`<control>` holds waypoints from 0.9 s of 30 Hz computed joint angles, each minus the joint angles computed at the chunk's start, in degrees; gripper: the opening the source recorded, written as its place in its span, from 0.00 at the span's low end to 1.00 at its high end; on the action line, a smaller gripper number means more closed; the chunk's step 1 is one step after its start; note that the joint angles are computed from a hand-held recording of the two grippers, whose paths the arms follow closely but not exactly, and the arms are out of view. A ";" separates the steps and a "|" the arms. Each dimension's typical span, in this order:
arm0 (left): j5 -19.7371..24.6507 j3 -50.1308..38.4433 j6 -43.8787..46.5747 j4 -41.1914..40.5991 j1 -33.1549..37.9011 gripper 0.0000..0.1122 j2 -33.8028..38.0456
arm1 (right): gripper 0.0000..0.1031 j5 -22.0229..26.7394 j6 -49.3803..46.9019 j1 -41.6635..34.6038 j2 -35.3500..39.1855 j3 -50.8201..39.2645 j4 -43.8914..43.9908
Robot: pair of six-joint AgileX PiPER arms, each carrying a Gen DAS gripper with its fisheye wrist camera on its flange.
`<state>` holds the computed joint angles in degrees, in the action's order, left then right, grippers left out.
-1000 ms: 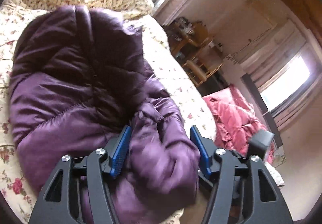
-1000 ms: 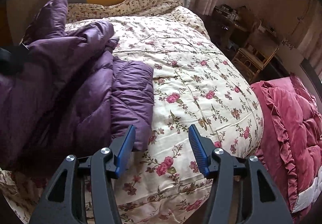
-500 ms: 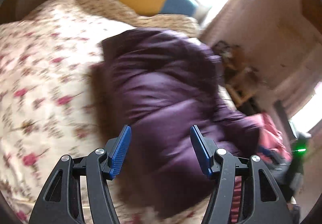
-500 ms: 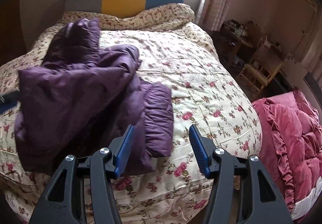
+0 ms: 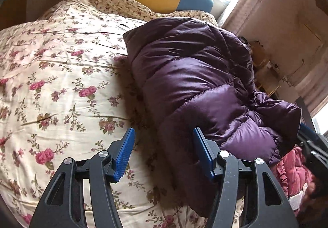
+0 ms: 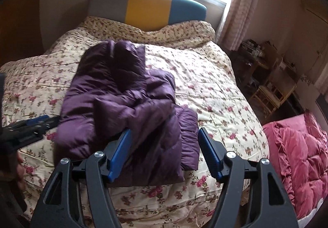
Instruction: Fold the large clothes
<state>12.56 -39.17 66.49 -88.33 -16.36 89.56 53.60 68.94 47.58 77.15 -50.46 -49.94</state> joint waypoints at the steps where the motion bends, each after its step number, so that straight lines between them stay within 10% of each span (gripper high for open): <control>1: 0.25 0.00 0.12 0.29 0.11 0.50 0.08 | 0.66 0.37 -0.29 0.52 0.18 -0.70 0.02; 27: 2.11 -1.95 -0.98 5.66 1.87 0.46 1.35 | 0.66 4.29 -6.20 3.88 8.22 -7.48 3.09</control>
<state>14.67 -41.12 65.50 -82.67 -14.48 90.91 57.89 62.74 51.46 85.37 -57.93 -46.85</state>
